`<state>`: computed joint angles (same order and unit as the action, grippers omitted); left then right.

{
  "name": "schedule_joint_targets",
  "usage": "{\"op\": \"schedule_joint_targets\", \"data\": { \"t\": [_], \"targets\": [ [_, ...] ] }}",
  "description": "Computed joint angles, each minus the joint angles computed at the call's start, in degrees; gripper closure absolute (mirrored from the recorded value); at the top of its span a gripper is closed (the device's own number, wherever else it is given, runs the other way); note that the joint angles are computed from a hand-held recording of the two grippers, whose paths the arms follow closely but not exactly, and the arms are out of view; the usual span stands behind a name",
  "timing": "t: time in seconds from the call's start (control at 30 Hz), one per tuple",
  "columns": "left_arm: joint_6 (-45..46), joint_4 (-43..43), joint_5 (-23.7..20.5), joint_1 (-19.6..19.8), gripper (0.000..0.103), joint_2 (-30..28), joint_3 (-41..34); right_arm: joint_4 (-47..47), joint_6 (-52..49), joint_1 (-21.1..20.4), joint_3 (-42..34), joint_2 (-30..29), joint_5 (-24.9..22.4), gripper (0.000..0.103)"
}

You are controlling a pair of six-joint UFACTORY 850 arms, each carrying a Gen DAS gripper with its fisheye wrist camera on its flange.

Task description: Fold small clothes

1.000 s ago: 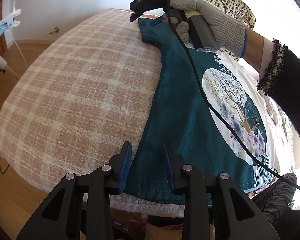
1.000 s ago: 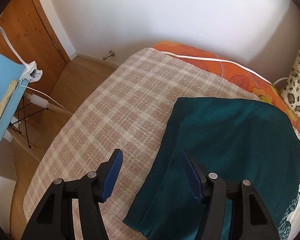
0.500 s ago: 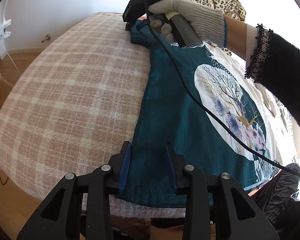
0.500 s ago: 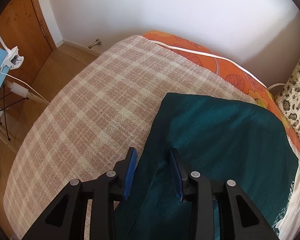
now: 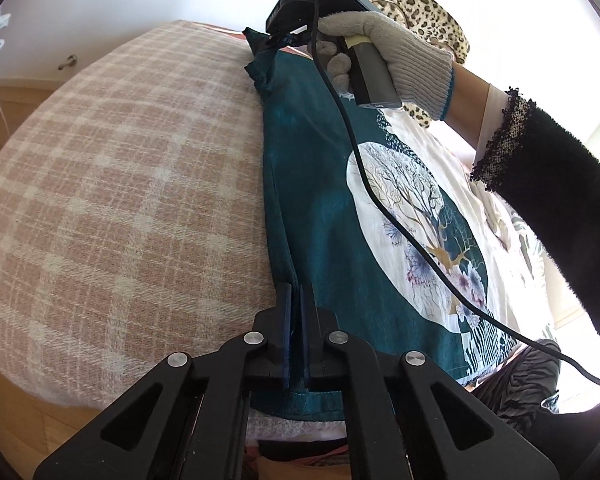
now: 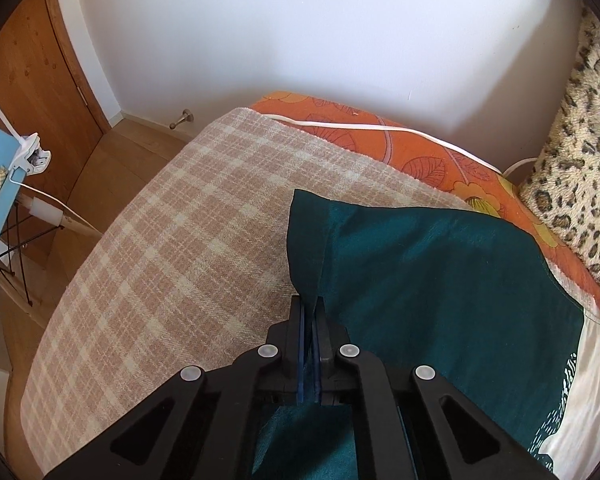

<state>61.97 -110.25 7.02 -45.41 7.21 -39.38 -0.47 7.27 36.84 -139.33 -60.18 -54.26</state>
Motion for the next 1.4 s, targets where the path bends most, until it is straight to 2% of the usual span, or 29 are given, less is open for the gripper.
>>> {"op": "schedule_joint_targets", "data": {
  "t": [0.13,0.3,0.4,0.5,0.53,0.6,0.63,0.73,0.77,0.83,0.97,1.07,1.1,1.17,1.27,1.4],
  "targets": [
    [-4.97,6.59,-0.28,-0.98,0.101,-0.63,-1.25,-0.93,0.75,-0.93,8.21,5.71,4.18,0.103],
    [-8.59,12.34,-1.27,-1.92,0.102,-2.11,-3.75,-2.29,1.73,-2.46,13.04,9.56,6.71,0.103],
    [2.37,3.99,1.63,-3.35,0.102,-2.9,-5.65,-3.44,2.24,-3.54,17.52,12.99,8.88,0.103],
    [7.68,0.02,6.63,-4.03,0.102,-2.18,-6.1,-3.28,2.78,-5.03,20.08,14.85,9.62,0.103],
    [9.08,-1.83,9.76,-4.42,0.1,-1.77,-6.02,-3.17,2.84,-5.34,20.66,15.25,9.83,0.103],
    [11.63,-5.7,15.52,-4.99,0.085,-1.51,-5.93,-2.96,2.59,-5.81,21.58,15.86,10.34,0.103],
    [14.1,-8.9,16.74,-4.68,0.07,-1.72,-6.01,-2.75,2.38,-5.99,22.09,16.19,10.59,0.103],
    [22.66,-16.01,16.88,-4.03,0.067,-3.22,-6.51,-2.17,2.24,-6.25,23.08,16.74,11.1,0.103],
    [25.31,-17.4,18.65,-4.43,0.063,-4.37,-7.17,-2.04,1.99,-6.31,23.36,16.97,11.16,0.103],
    [27.98,-18.24,22.7,-5.17,0.062,-6.54,-8.53,-2.26,1.7,-6.24,23.26,16.97,11.08,0.103],
    [29.88,-21.64,24.26,-4.18,0.062,-7.8,-8.78,-2.12,1.15,-6.1,23.74,17.31,11.55,0.103],
    [28.11,-19.59,23.53,-4.3,0.062,-7.32,-7.83,-1.98,0.99,-6.05,23.79,17.27,11.52,0.103],
    [27.15,-18.43,23.27,-4.44,0.064,-7.2,-7.55,-1.79,0.85,-6.1,23.81,17.21,11.52,0.103],
    [24.39,-16.21,22.04,-4.76,0.095,-6.45,-6.76,-1.51,0.8,-6.21,23.86,17.13,11.52,0.103],
    [24.45,-17.59,18.08,-4.02,0.101,-5.31,-6.14,-0.96,0.77,-6.44,24.09,17.13,11.6,0.103],
    [20.98,-15.12,13.43,-4.61,0.101,-3.97,-6.11,-0.53,0.48,-6.9,25.15,17.91,12.33,0.103]
  ]
}}
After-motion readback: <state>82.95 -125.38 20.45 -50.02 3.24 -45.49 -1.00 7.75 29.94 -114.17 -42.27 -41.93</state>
